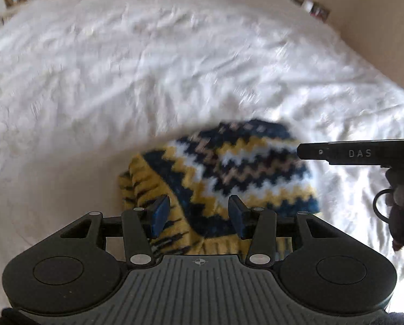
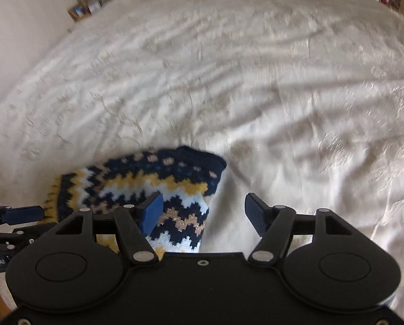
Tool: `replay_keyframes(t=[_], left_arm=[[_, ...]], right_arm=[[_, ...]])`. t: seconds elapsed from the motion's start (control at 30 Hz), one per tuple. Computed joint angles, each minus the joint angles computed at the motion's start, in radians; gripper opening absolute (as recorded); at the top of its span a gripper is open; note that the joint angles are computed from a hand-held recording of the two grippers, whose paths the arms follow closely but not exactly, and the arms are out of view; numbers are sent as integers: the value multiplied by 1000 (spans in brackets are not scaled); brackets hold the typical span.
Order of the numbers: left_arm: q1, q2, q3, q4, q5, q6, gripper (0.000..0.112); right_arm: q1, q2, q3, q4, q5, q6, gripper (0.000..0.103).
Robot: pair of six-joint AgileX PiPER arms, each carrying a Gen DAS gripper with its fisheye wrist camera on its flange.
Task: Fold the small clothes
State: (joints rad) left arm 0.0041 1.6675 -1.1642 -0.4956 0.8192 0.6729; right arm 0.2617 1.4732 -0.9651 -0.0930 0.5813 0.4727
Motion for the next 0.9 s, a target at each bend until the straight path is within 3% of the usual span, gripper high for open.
replay_keyframes(t=[0.1, 0.2, 0.23, 0.33, 0.4, 0.57, 0.67, 0.9], left_arm=[[12, 23, 28, 57, -10, 14, 48], [53, 20, 73, 29, -30, 122, 58], [59, 23, 74, 33, -33, 112, 72], [89, 75, 10, 61, 47, -22, 92], [111, 98, -25, 54, 94, -76, 94], [113, 7, 12, 68, 71, -88, 94], [110, -64, 41, 89, 60, -135, 94], [52, -227, 88, 172, 57, -234, 94]], right_arm=[[14, 81, -33, -13, 29, 1, 70], [33, 160, -59, -2, 48, -24, 73], [46, 172, -55, -30, 40, -6, 75], [47, 185, -53, -42, 37, 5, 80], [25, 172, -54, -28, 47, -7, 89], [-21, 59, 1, -8, 31, -21, 103], [-9, -50, 52, -21, 37, 18, 103], [119, -220, 68, -178, 155, 235, 103]])
